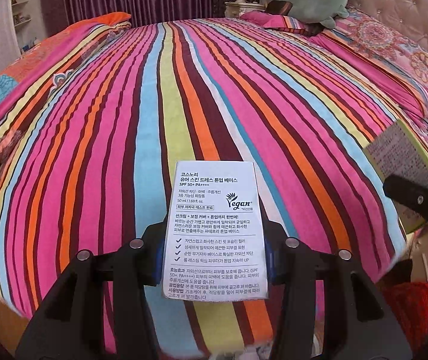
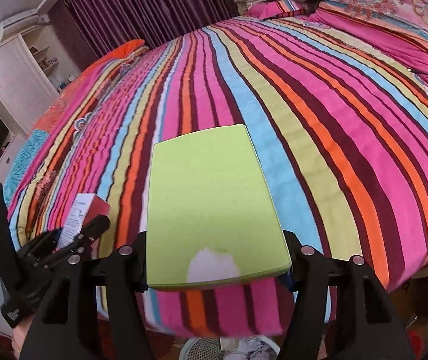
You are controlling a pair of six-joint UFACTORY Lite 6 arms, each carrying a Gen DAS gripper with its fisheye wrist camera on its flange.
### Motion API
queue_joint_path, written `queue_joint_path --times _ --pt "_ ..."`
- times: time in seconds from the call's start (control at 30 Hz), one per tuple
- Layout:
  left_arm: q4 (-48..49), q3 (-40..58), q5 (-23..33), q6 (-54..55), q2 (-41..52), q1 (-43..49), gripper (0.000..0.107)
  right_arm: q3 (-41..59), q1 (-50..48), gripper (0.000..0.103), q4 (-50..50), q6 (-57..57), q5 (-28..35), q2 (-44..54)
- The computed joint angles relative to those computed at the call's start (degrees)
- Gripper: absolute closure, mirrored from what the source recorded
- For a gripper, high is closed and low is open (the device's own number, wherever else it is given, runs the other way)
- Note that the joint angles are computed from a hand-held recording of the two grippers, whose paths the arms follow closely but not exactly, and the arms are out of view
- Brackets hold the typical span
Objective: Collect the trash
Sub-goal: 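Carry both boxes down over the wastebasket with both tools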
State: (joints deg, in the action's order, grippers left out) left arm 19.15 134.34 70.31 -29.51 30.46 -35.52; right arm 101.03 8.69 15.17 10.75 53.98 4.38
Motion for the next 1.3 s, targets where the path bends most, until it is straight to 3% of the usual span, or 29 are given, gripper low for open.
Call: queue_joint_path --times 0.13,0.27,0.63,0.83,1.0,1.3 --pt "3.1 -16.2 -3.2 -4.7 -11.8 -4.9 0.06 -5.6 2.0 0.045 -1.4 1.6 -0.1 -6.4" --pt "5.5 -26.3 -3.4 -9.1 -20.0 -9.5 0.06 -11.5 4.0 0.045 -3.3 3.7 0.1 -13.1" --pt "10.4 -44.0 2.4 -25.4 -35.0 -26.1 0.06 -24.5 11.1 0.045 -6.4 13.5 4.7 -28.3" --pt "8.1 -51.4 2.7 -32.5 -38.7 -32.1 0.06 -31.7 14.3 0.045 -5.1 17.6 6.5 -33.7" --pt "2.0 -57.4 -0.1 -33.7 -40.6 -31.7 0.06 -38.0 18.1 0.045 -4.1 22.1 8.1 -36.9" --pt "-12.9 -67.5 -7.4 -28.6 -41.4 -23.7 0.06 -47.6 15.9 0.045 4.0 19.4 8.8 -37.2"
